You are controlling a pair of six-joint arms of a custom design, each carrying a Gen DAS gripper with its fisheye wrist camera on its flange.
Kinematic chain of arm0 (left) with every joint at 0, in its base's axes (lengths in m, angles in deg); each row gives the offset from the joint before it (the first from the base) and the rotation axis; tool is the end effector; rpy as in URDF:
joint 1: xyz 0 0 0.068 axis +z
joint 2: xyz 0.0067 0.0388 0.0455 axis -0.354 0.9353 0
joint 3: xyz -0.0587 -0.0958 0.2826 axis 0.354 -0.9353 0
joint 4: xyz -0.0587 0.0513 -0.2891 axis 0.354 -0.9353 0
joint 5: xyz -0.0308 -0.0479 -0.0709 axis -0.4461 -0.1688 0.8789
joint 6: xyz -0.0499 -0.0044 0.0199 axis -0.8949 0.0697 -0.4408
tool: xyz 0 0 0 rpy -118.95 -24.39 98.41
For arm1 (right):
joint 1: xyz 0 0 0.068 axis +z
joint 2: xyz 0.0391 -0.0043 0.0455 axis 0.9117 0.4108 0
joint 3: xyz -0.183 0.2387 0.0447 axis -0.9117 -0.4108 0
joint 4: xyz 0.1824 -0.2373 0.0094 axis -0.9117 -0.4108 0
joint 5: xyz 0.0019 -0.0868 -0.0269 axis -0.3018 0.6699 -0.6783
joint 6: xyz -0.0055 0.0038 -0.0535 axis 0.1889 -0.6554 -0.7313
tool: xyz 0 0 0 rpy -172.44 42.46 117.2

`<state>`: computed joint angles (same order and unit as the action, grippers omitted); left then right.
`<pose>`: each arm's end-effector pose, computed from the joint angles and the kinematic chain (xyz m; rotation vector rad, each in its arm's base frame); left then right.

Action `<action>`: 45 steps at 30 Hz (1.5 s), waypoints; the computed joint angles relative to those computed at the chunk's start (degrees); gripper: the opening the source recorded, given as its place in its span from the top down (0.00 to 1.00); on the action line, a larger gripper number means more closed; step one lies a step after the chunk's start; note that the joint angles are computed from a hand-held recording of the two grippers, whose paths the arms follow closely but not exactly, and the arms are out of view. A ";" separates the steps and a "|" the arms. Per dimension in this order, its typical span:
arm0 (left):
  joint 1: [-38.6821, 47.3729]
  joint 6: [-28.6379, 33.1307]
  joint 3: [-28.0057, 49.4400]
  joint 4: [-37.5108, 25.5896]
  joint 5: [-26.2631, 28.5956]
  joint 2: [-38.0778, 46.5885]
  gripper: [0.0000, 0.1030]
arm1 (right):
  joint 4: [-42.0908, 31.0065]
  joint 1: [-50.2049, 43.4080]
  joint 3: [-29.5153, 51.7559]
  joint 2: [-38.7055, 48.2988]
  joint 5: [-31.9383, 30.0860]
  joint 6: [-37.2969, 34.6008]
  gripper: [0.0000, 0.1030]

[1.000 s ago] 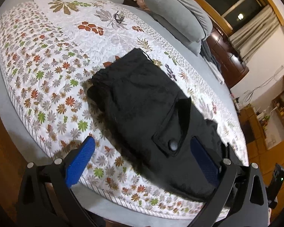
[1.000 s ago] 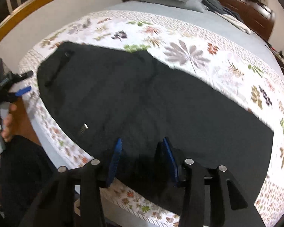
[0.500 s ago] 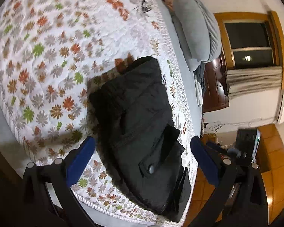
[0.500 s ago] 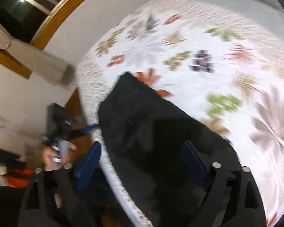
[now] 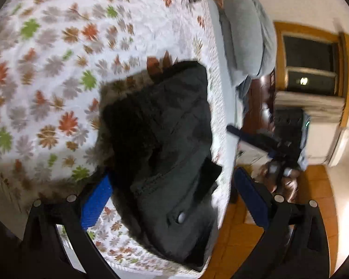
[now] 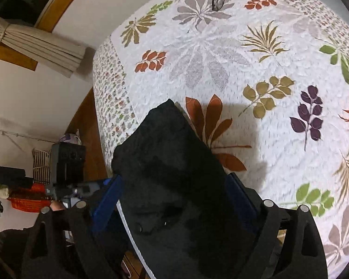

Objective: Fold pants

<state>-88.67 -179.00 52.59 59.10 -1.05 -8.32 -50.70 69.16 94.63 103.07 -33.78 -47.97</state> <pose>0.0946 -0.1958 0.1519 -1.0122 2.1691 -1.2967 0.3877 0.0400 0.2541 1.2366 -2.6877 -0.8512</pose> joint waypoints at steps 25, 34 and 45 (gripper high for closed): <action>-8.40 -11.23 -2.35 -0.41 -10.87 0.35 0.13 | 1.27 14.25 7.30 12.53 2.12 2.75 0.10; -7.94 -10.58 2.71 -9.45 -8.99 2.06 0.62 | 2.80 15.18 5.19 14.01 3.95 1.57 0.40; -9.21 -7.39 8.74 -20.19 -11.63 -0.51 0.81 | 3.44 13.21 2.92 6.42 6.20 1.01 0.72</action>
